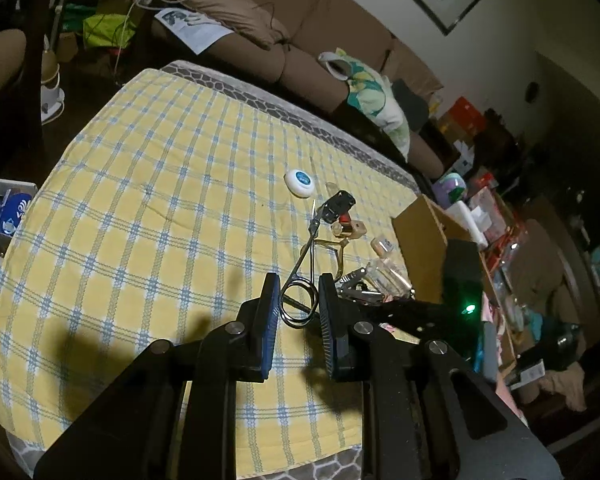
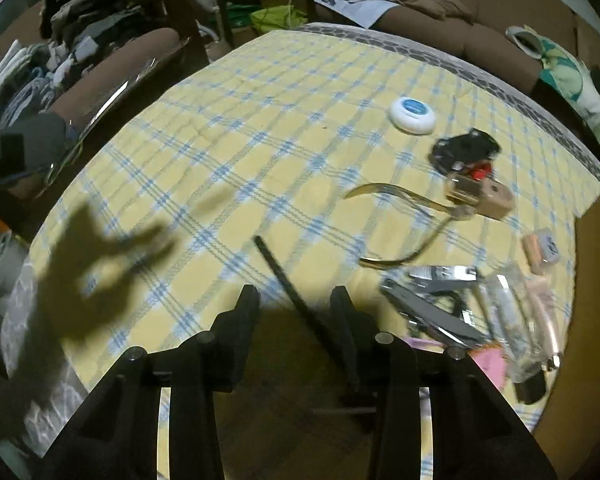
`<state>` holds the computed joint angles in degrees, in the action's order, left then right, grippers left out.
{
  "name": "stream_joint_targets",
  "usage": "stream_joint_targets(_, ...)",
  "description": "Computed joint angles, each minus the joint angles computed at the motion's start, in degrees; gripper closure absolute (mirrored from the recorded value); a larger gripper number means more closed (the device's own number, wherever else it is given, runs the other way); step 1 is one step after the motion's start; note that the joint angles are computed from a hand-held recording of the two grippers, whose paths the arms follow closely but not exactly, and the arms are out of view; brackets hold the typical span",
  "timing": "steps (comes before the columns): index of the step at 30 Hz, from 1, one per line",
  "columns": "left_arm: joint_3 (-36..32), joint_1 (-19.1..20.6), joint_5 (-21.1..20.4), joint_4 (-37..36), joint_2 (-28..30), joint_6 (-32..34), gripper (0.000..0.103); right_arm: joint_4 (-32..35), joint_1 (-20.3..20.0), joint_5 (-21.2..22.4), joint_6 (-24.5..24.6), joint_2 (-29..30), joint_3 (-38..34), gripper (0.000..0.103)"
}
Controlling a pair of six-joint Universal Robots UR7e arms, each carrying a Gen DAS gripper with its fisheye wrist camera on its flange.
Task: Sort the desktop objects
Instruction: 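Grasp the small silver scissors with the left gripper while the right grasps the black tail comb, then lift the scissors and comb off the bedspread with both grippers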
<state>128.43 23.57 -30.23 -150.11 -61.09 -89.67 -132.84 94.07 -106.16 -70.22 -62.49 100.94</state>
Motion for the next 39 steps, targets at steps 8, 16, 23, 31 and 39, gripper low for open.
stream_joint_targets(8,0.05,-0.06,-0.63,-4.86,0.96,3.81,0.085,3.43,-2.27,-3.86,-3.07,-0.72,-2.92,0.062)
stream_joint_targets(16,-0.86,0.40,-0.95,-4.08,1.78,3.68,0.085,1.28,-2.37,-3.83,-7.23,-2.30,-0.39,0.059)
stream_joint_targets(23,-2.19,0.99,-1.35,-5.58,3.33,5.88,0.085,5.15,-2.51,-1.10,-4.72,-2.79,-0.97,0.080)
stream_joint_targets(31,-3.54,0.74,-0.03,-9.52,5.03,9.15,0.085,23.98,-4.36,14.50,13.04,-1.91,-12.96,0.080)
stream_joint_targets(39,-7.71,0.84,1.17,-1.83,6.37,8.67,0.086,28.26,-5.97,25.25,20.98,-2.88,-22.55,0.080)
